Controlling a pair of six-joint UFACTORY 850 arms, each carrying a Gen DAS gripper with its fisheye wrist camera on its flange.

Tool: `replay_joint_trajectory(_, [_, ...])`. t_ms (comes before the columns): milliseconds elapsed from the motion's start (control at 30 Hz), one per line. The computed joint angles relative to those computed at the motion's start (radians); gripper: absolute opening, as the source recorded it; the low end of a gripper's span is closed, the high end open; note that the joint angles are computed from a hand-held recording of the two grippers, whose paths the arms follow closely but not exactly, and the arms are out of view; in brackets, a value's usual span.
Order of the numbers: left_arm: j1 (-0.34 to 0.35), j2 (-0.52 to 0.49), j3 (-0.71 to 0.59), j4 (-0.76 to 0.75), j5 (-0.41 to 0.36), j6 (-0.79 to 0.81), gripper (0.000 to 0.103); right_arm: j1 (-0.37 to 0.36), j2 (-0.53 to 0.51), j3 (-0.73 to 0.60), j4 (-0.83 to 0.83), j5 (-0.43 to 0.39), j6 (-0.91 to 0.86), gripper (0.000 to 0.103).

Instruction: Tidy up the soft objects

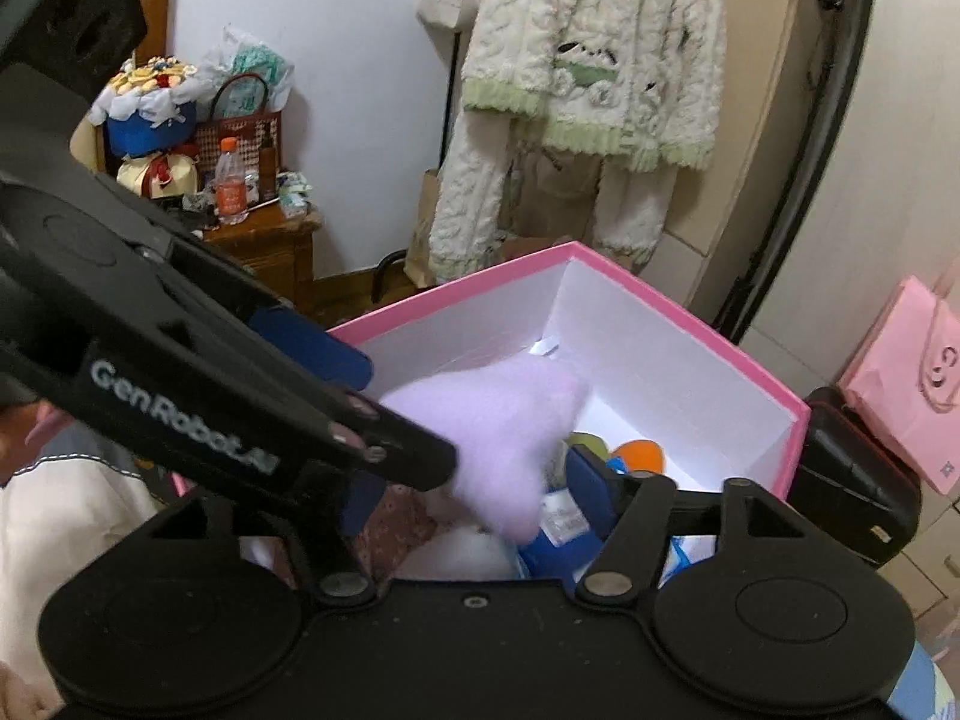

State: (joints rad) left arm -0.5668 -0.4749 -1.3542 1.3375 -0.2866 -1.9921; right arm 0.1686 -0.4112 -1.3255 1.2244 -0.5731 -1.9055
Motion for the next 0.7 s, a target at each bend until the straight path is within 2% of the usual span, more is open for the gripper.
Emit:
replay_joint_trajectory(133, [-0.051,0.03,0.039,0.172,-0.122,-0.153,0.064,-0.044,0.042,0.047,0.07,-0.035,-0.058,0.077])
replay_joint_trajectory(267, [-0.086,0.062,0.079,0.255,-0.175,-0.246,0.066,-0.08,0.091,0.112,0.155,-0.039,-0.129,0.078])
replay_joint_trajectory(400, [-0.126,0.079,0.099,0.288,-0.234,-0.286,0.067,-0.119,0.135,0.16,0.223,-0.06,-0.163,0.079])
replay_joint_trajectory(467, [-0.146,0.085,0.106,0.303,-0.261,-0.294,0.072,-0.14,0.152,0.172,0.228,-0.076,-0.144,0.079])
replay_joint_trajectory(700, [-0.212,0.12,0.136,0.319,-0.35,-0.308,0.073,-0.212,0.246,0.263,0.309,-0.097,-0.195,0.08])
